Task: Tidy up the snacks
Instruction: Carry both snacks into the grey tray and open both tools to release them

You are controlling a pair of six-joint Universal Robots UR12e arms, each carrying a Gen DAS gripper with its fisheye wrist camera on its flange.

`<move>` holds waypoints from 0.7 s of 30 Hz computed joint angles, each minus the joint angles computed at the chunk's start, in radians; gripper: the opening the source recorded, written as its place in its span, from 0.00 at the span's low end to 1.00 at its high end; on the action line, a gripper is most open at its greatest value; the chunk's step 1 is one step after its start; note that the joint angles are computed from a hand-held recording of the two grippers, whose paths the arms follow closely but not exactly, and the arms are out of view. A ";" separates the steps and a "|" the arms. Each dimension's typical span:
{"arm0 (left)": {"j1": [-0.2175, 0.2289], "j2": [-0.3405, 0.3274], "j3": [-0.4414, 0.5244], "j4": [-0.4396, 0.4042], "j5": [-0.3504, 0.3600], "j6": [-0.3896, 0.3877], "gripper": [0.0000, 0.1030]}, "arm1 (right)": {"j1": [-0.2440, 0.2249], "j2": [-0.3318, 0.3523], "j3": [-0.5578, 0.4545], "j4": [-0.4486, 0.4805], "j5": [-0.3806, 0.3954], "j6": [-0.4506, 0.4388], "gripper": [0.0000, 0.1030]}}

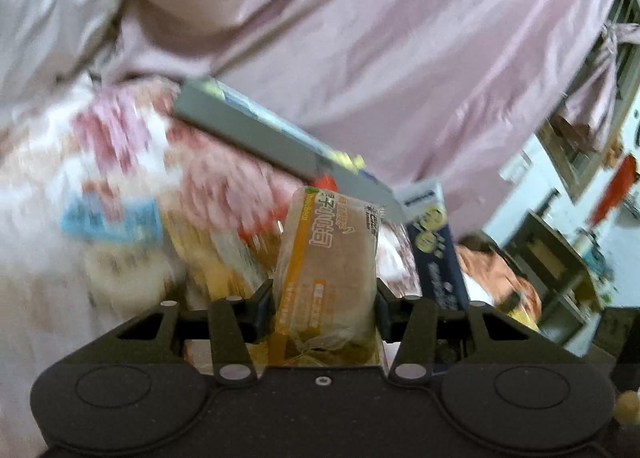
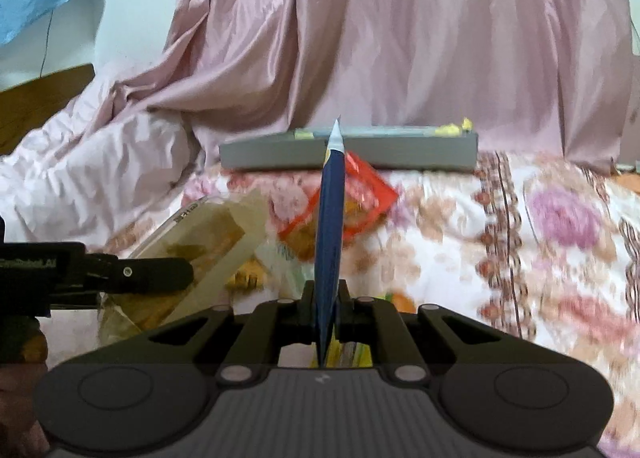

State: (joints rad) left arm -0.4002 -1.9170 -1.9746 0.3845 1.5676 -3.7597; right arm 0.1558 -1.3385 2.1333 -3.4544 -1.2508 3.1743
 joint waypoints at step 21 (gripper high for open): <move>0.089 -0.183 0.405 -0.161 0.155 0.079 0.49 | -0.003 0.203 -0.403 0.095 -0.049 -0.004 0.09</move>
State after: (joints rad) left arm -0.3117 -2.1003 -1.5699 0.2240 1.7226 -3.6808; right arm 0.1526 -1.1356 1.7301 -3.3591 -1.2998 3.1703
